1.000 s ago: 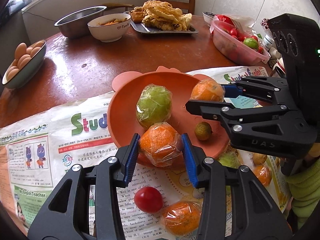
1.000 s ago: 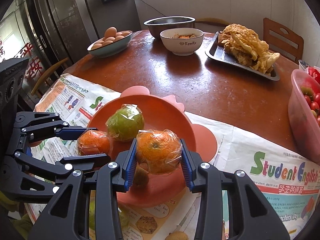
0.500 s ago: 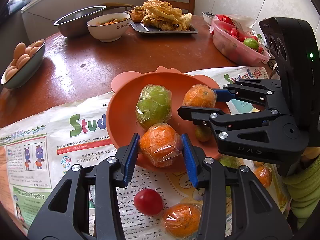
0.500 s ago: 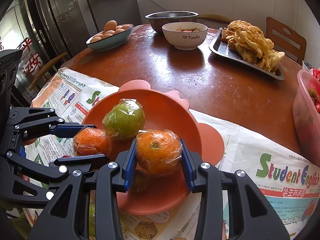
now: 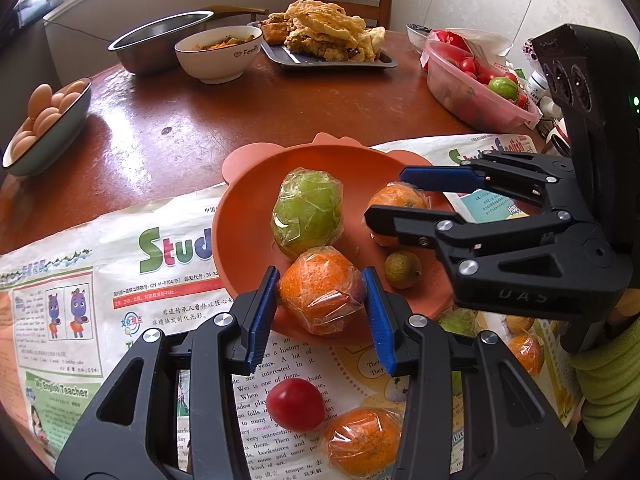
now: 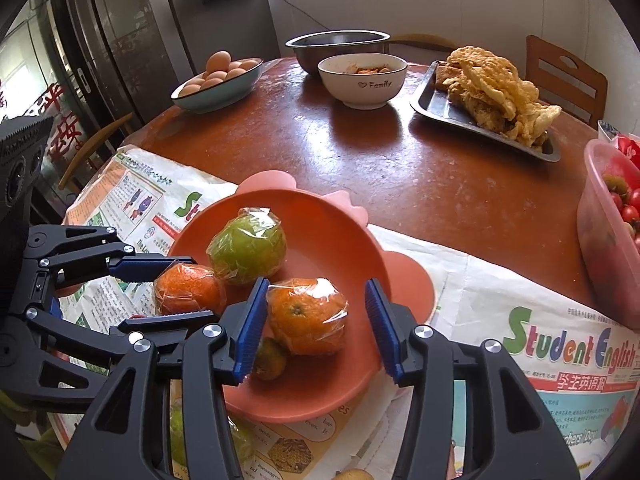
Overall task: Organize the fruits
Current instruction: 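Open both tools to set the tangerines into the orange plate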
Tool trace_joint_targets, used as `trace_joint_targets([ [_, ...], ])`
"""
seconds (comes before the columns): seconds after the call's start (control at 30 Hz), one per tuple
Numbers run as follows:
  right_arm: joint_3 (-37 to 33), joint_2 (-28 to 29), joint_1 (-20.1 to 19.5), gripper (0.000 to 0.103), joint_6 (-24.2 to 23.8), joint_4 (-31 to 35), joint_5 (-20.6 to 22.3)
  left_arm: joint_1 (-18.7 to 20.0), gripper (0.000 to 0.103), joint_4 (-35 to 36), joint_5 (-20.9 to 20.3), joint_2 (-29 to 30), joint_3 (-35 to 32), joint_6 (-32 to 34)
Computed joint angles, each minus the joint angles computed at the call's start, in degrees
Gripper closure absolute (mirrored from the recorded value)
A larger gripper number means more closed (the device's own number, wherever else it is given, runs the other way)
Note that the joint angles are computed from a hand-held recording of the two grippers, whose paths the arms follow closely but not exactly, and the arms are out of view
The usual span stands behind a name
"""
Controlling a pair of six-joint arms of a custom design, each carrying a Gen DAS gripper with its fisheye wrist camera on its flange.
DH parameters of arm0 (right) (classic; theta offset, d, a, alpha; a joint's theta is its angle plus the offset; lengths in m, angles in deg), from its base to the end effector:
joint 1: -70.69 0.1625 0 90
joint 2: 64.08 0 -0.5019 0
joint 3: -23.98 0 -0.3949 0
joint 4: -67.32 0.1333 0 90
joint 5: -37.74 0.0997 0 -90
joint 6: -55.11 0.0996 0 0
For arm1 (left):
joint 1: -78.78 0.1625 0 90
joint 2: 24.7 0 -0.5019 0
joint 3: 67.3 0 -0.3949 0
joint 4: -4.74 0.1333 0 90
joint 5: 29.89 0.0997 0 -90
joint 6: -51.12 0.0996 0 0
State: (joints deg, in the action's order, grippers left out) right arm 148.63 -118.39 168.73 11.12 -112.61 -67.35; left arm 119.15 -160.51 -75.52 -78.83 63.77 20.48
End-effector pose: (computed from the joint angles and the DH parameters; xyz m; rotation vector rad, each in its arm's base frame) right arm 0.1835 -0.5314 0.1411 1.1571 -2.5152 0.3414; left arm -0.2349 -0.4661 0.1104 0.4205 2.4247 -0.6191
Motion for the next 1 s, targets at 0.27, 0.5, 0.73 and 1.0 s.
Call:
trace_joint_targets([
  [0.27, 0.57, -1.01, 0.04, 0.054, -0.04, -0.3, 0.39, -0.16, 0.066, 0.06, 0.02, 0.0, 0.01, -0.49],
  [0.5, 1.11, -1.73, 0.12, 0.052, 0.24, -0.81, 0.5, -0.62, 0.066, 0.88, 0.68, -0.58, 0.31, -1.42],
  [0.73, 2.07, -2.74, 0.31, 0.047, 0.45, -2.59, 0.54, -1.46, 0.061, 1.02, 1.93, -1.82, 1.12, -2.92],
  [1.0, 3.66, -4.06, 0.6, 0.033, 0.39, -5.47, 0.49, -2.87, 0.054, 1.79, 3.63, -3.58, 2.23, -5.43],
])
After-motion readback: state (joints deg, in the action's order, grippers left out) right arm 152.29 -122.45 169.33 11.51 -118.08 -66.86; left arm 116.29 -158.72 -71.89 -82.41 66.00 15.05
